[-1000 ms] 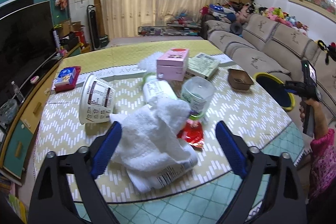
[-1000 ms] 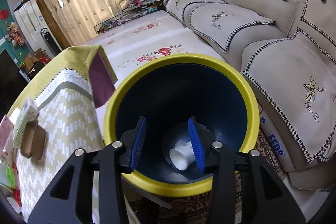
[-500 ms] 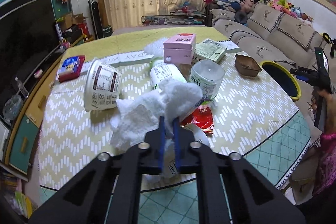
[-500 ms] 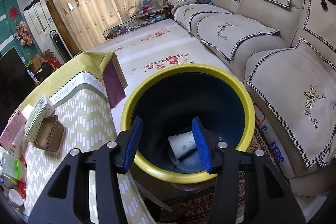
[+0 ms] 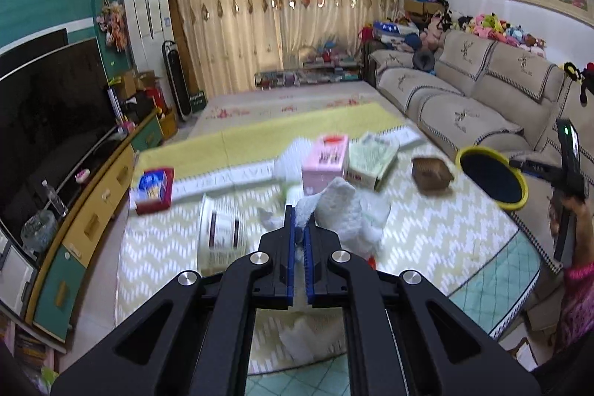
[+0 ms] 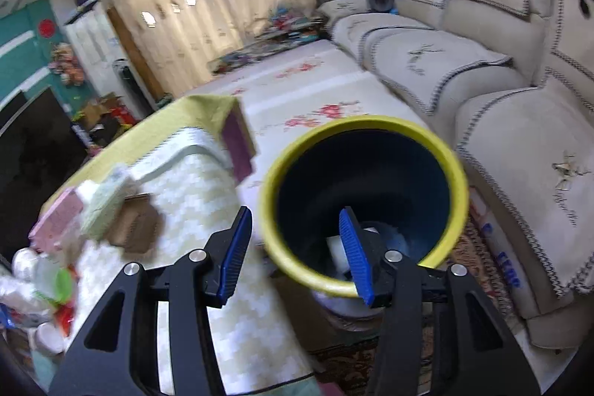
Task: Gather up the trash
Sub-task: 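Grasp the white tissue with the left gripper and lift it, then carry the tissue over the yellow bin and open the left gripper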
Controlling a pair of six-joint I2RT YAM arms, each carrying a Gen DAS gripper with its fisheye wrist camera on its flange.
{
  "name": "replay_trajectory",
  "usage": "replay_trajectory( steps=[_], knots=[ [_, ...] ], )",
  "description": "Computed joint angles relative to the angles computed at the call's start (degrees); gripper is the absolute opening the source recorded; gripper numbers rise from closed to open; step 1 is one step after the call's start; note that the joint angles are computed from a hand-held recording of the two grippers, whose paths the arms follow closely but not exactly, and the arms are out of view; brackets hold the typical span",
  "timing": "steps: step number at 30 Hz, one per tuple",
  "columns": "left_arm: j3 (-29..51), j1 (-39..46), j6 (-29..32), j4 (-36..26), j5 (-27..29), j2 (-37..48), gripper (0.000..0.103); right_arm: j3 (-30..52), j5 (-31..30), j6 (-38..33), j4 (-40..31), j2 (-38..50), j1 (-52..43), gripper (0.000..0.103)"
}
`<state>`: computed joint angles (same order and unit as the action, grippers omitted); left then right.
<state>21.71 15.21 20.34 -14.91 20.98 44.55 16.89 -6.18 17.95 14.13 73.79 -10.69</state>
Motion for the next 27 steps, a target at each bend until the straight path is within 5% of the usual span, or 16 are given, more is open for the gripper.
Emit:
replay_trajectory(
  steps=[13, 27],
  knots=[
    [12.6, -13.5, -5.0, -1.8, -4.2, 3.2, 0.005, -2.9, -0.2, 0.8, -2.7, -6.3, 7.9, 0.047],
    [30.9, -41.5, -9.7, 1.9, -12.7, 30.2, 0.005, -7.4, -12.9, -9.7, -14.2, -20.1, -16.3, 0.048]
  ],
)
